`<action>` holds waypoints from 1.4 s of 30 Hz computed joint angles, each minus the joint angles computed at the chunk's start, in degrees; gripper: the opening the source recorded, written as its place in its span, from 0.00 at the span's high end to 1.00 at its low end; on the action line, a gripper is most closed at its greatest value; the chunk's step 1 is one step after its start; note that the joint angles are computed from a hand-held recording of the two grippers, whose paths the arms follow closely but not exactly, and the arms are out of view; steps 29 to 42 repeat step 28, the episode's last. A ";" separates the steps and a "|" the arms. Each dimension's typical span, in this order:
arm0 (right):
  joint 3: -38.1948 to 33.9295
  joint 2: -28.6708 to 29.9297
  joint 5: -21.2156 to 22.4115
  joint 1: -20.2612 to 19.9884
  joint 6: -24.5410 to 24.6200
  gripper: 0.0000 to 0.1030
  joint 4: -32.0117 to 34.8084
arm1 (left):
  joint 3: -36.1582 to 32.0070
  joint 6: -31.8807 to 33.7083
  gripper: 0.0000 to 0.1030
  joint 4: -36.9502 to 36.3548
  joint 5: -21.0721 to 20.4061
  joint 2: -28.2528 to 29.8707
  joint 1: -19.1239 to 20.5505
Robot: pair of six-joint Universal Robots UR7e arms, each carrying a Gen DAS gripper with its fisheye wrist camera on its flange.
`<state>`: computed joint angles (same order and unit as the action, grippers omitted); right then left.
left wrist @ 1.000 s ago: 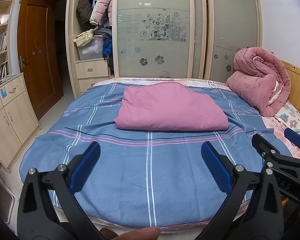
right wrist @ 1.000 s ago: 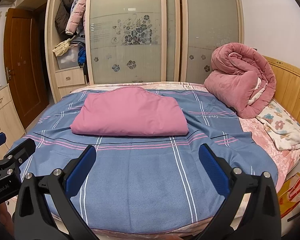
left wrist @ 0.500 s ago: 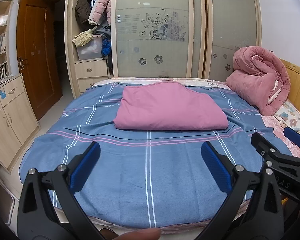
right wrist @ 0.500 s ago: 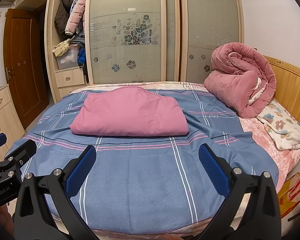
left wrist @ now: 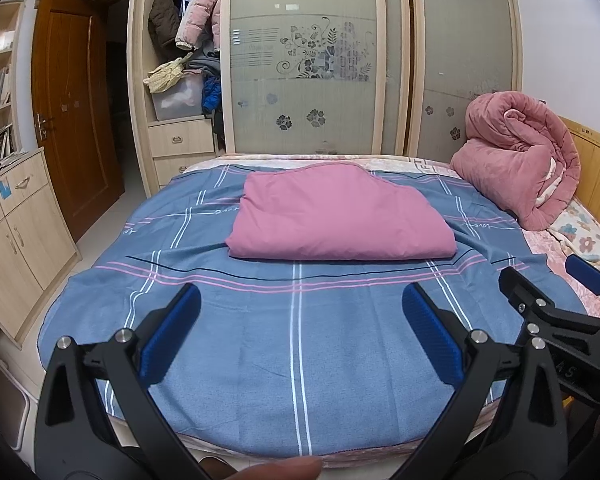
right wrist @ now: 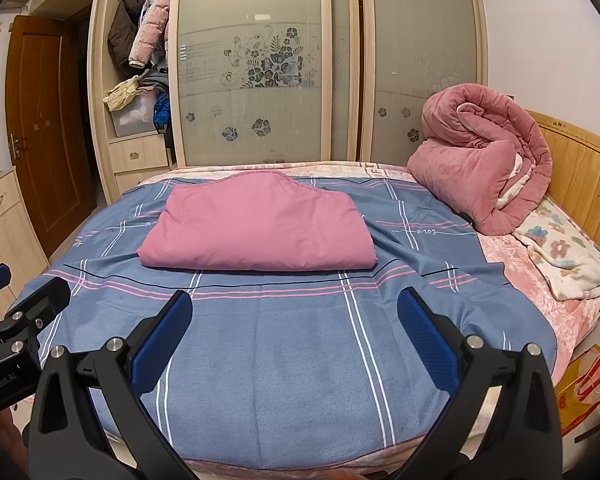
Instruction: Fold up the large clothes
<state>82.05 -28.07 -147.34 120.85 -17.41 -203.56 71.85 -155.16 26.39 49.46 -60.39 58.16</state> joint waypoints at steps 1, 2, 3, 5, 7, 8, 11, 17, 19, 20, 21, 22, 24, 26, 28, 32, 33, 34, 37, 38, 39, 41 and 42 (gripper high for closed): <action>0.01 0.00 0.00 0.00 -0.09 0.01 -0.07 | 0.00 0.02 0.02 -0.03 -0.13 0.03 -0.04; -0.04 0.02 -0.03 0.01 -0.03 0.01 0.02 | -0.03 -0.01 0.02 -0.02 -0.12 0.03 -0.01; 0.04 -0.04 0.03 -0.04 -0.11 0.01 -0.06 | -0.07 -0.10 0.02 0.11 0.01 0.04 0.00; -0.08 0.08 -0.08 0.02 -0.05 0.01 -0.05 | -0.19 0.03 0.02 0.13 -0.06 0.19 0.00; -0.05 0.07 -0.08 0.02 0.00 0.01 -0.05 | -0.23 0.24 0.02 0.04 0.07 0.28 0.00; -0.08 0.08 -0.06 0.00 0.06 0.01 0.00 | -0.22 0.40 0.02 -0.09 0.11 0.29 0.02; -0.02 0.02 -0.02 -0.01 0.07 0.01 0.08 | -0.09 0.51 0.02 -0.17 0.24 0.25 0.06; -0.14 0.15 -0.14 -0.02 -0.13 0.01 -0.21 | 1.32 1.47 0.02 -2.33 0.18 -0.50 -0.01; -0.06 0.09 -0.06 -0.01 0.01 0.01 -0.02 | 1.37 1.63 0.02 -2.34 0.43 -0.50 0.02; 0.01 0.05 -0.06 -0.03 0.01 0.01 -0.02 | 1.20 1.52 0.02 -2.06 0.58 -0.41 0.04; -0.04 0.07 -0.08 -0.02 -0.01 0.01 -0.02 | 1.00 1.26 0.02 -1.63 0.77 -0.34 0.13; 0.01 0.02 -0.03 -0.04 0.05 0.01 0.09 | 0.54 0.84 0.02 -0.97 0.96 -0.09 0.22; -0.06 0.10 -0.06 -0.09 0.05 0.01 0.17 | -0.11 0.22 0.02 -0.15 1.11 0.28 0.42; -0.16 0.17 -0.02 -0.10 0.00 0.01 0.05 | -0.55 0.02 0.02 0.28 1.09 0.52 0.59; -0.11 0.14 -0.01 -0.12 0.06 0.01 0.14 | -1.04 -0.28 0.02 0.71 1.15 0.77 0.78; -0.11 0.14 -0.01 -0.12 0.06 0.01 0.14 | -1.04 -0.28 0.02 0.71 1.15 0.77 0.78; -0.11 0.14 -0.01 -0.12 0.06 0.01 0.14 | -1.04 -0.28 0.02 0.71 1.15 0.77 0.78; -0.11 0.14 -0.01 -0.12 0.06 0.01 0.14 | -1.04 -0.28 0.02 0.71 1.15 0.77 0.78; -0.11 0.14 -0.01 -0.12 0.06 0.01 0.14 | -1.04 -0.28 0.02 0.71 1.15 0.77 0.78; -0.11 0.14 -0.01 -0.12 0.06 0.01 0.14 | -1.04 -0.28 0.02 0.71 1.15 0.77 0.78; -0.11 0.14 -0.01 -0.12 0.06 0.01 0.14 | -1.04 -0.28 0.02 0.71 1.15 0.77 0.78; -0.11 0.14 -0.01 -0.12 0.06 0.01 0.14 | -1.04 -0.28 0.02 0.71 1.15 0.77 0.78; -0.11 0.14 -0.01 -0.12 0.06 0.01 0.14 | -1.04 -0.28 0.02 0.71 1.15 0.77 0.78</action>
